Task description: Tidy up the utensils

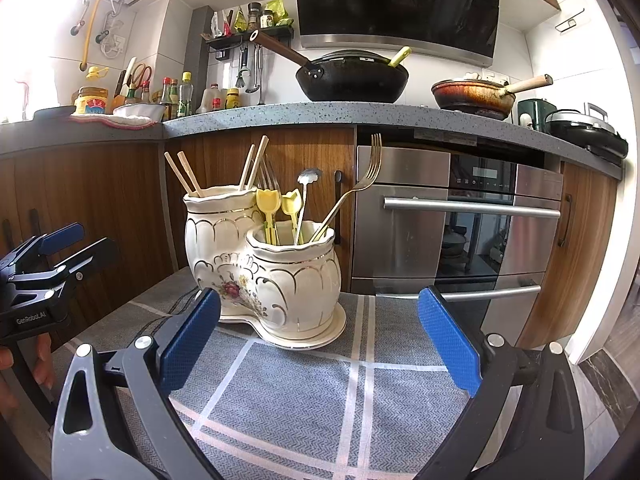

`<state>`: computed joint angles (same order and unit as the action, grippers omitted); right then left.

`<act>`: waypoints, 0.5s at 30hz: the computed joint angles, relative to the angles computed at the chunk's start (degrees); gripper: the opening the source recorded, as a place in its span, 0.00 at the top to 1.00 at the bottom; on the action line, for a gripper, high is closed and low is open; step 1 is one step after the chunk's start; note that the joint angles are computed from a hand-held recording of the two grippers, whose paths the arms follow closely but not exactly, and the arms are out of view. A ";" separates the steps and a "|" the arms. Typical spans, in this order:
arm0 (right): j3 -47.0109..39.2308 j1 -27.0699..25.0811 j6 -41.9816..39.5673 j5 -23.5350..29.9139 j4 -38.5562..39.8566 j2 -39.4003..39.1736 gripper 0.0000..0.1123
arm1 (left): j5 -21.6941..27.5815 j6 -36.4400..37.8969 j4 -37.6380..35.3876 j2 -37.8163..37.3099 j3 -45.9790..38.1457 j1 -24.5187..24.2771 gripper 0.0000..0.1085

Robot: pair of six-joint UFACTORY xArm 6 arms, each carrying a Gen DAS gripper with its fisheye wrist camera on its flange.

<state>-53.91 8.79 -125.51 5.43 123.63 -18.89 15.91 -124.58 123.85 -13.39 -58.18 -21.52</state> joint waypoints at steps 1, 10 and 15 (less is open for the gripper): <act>-0.08 0.03 -0.01 -0.10 0.06 0.06 0.13 | 0.01 -0.04 0.03 -0.03 0.04 -0.01 0.10; -0.07 0.02 0.35 -0.09 -0.34 0.09 0.13 | -0.01 -0.14 0.18 0.01 -0.06 0.02 0.10; -0.27 0.02 -0.30 -0.44 0.43 0.26 0.13 | -0.03 -0.14 -0.01 -0.07 0.12 0.12 0.10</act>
